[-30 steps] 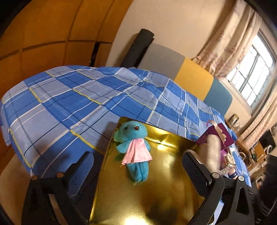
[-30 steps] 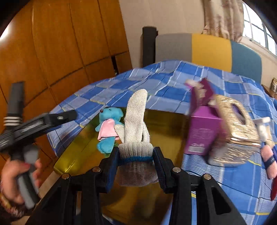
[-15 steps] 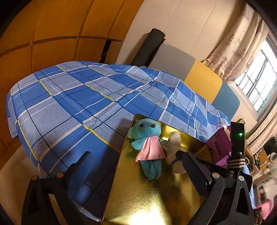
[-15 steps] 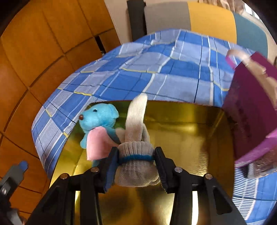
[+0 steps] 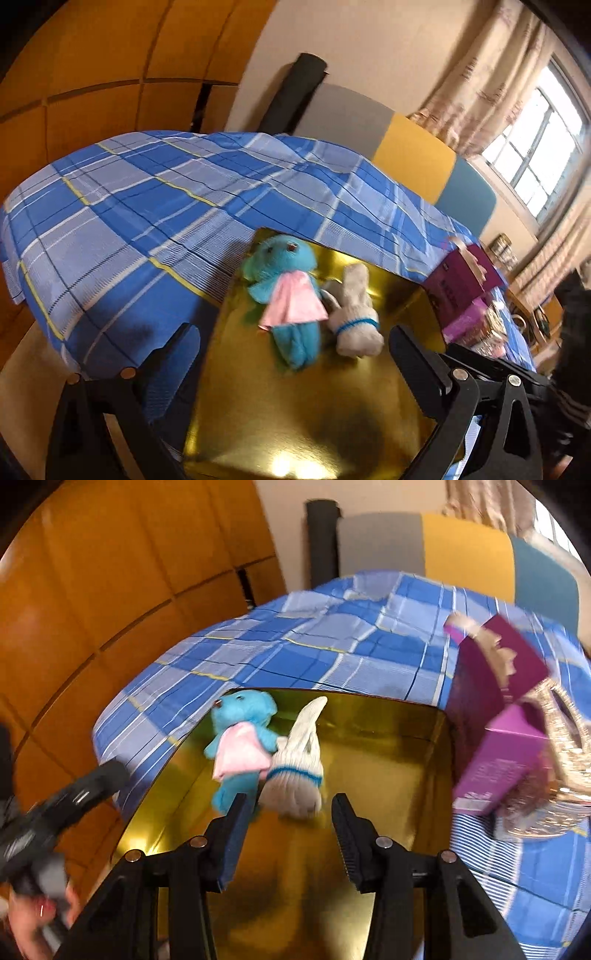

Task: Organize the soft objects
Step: 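Lower the white sock bunny into the gold tray beside the bear and open the right tool, then grasp the red knitted stocking from the pile with the right tool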

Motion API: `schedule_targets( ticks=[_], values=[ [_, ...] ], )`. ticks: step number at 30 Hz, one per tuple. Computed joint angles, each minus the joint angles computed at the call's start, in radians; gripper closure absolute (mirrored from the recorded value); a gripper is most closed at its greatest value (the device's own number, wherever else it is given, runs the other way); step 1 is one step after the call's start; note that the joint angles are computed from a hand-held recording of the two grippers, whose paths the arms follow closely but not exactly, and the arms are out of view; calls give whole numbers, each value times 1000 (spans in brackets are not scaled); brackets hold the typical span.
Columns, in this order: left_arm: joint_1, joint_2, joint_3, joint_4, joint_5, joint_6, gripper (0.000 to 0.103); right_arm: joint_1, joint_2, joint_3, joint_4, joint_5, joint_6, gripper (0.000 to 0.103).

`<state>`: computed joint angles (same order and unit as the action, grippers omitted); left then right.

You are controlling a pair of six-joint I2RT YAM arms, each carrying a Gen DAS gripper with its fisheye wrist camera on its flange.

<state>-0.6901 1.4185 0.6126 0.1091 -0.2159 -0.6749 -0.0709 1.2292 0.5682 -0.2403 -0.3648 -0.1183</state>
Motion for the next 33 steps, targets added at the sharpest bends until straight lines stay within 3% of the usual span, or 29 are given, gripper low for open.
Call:
schedule_targets(
  ticks=[4,7,13,18,23,26,33],
  values=[
    [-34,11,-6,58,80,11,0,-138,-210,-66,-133,-98,-139,57],
    [-71,28,4,79,114,13,0,-315,-285,-64,-261,-178,-255,57],
    [-191,75,49,82,95,50,0,-667,-221,-27,-381,-276,-489,57],
    [-307,146,111,93,88,122,0,-874,-73,13,-357,-273,-602,57],
    [-391,242,208,90,130,150,0,-1028,128,108,-241,-211,-586,57],
    [-435,326,329,33,150,171,0,-1105,273,233,-202,-200,-551,57],
    [-514,461,527,-43,178,165,0,-1206,579,563,-124,-24,-344,57]
  ],
)
